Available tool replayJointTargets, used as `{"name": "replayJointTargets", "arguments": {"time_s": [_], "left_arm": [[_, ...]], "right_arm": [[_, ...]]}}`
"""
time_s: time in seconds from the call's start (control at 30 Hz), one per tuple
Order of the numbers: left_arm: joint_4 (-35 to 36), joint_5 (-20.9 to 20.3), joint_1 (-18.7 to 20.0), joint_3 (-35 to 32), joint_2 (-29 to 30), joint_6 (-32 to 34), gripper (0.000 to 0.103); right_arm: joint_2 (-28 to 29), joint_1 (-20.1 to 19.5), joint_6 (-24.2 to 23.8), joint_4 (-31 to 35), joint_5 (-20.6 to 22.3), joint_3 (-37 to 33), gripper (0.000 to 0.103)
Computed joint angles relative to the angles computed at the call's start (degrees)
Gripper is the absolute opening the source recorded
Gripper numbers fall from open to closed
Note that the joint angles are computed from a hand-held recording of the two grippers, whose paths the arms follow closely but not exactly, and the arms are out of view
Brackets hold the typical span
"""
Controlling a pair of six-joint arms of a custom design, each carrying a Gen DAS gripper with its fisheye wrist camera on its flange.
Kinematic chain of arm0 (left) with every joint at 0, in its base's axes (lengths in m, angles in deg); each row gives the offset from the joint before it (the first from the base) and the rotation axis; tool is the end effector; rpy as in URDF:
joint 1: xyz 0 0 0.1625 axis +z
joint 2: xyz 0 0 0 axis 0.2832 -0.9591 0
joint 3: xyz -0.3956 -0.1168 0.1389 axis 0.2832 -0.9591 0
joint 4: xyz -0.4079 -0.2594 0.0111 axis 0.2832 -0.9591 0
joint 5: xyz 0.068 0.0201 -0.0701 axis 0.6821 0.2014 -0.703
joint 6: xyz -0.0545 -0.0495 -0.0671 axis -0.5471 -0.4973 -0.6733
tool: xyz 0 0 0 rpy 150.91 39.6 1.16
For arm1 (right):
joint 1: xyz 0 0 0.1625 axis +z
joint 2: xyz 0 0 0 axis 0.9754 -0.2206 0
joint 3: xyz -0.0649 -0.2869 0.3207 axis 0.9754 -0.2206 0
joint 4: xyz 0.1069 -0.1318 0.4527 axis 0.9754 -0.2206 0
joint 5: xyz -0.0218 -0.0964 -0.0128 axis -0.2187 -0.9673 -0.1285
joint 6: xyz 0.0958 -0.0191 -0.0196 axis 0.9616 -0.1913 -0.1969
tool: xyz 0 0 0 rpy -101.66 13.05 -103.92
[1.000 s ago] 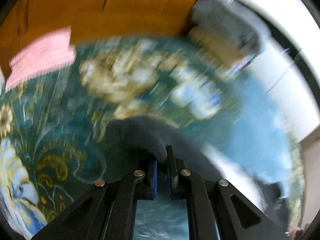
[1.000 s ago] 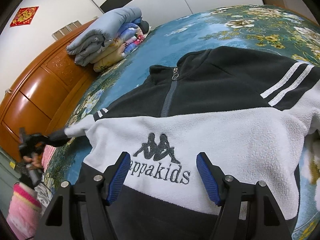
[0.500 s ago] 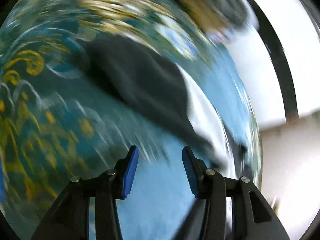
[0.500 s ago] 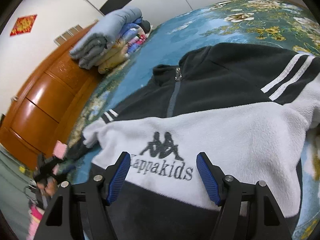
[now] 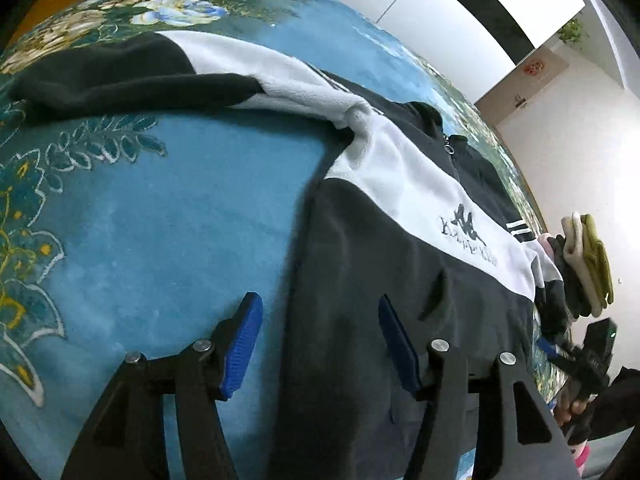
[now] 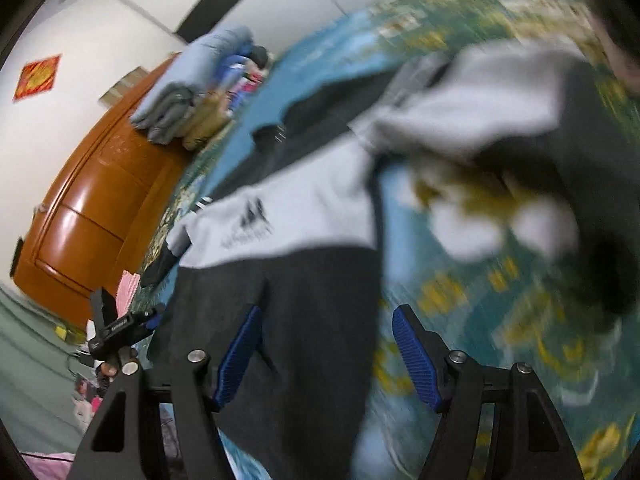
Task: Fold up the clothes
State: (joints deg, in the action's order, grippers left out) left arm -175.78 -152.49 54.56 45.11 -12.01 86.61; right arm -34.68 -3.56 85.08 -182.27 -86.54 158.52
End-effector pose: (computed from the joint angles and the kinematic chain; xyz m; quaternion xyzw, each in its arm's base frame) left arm -0.1465 -0.8817 0.0549 0.2359 0.9667 -0.0702 0.0700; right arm -0.0303 -0.5292 0.2698 -0.1640 -0.8856 0.4175 0.1201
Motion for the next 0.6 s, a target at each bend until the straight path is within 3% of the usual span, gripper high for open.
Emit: {"name": "replayJointTargets", "arguments": {"time_s": [0.13, 0.2, 0.27, 0.33, 0.43, 0.6], "left_arm": [[1.01, -0.81, -0.05, -0.91, 0.92, -1.09, 0.06], [-0.26, -0.67, -0.22, -0.01, 0.86, -2.07, 0.058], [-1.0, 0.23, -0.46, 0.69, 0.8, -3.55, 0.043], [-1.99, 2.36, -0.83, 1.52, 0.62, -5.23, 0.013], [-3.43, 1.48, -1.05, 3.59, -0.82, -7.71, 0.008], [-8.12, -2.76, -2.24, 11.56, -6.86, -7.62, 0.008]], "right_arm": [[0.1, -3.5, 1.33, 3.33, 7.3, 0.35, 0.045], [1.58, -4.06, 1.61, 4.15, 9.18, -0.67, 0.042], [2.46, -4.87, 2.34, 4.36, 11.74, -1.31, 0.034], [2.9, -5.6, 3.31, 4.02, 13.99, -1.27, 0.018], [3.32, -5.29, 3.52, 3.44, 13.83, -1.29, 0.013], [-2.19, -6.14, 2.39, -1.41, 17.08, 2.0, 0.01]]}}
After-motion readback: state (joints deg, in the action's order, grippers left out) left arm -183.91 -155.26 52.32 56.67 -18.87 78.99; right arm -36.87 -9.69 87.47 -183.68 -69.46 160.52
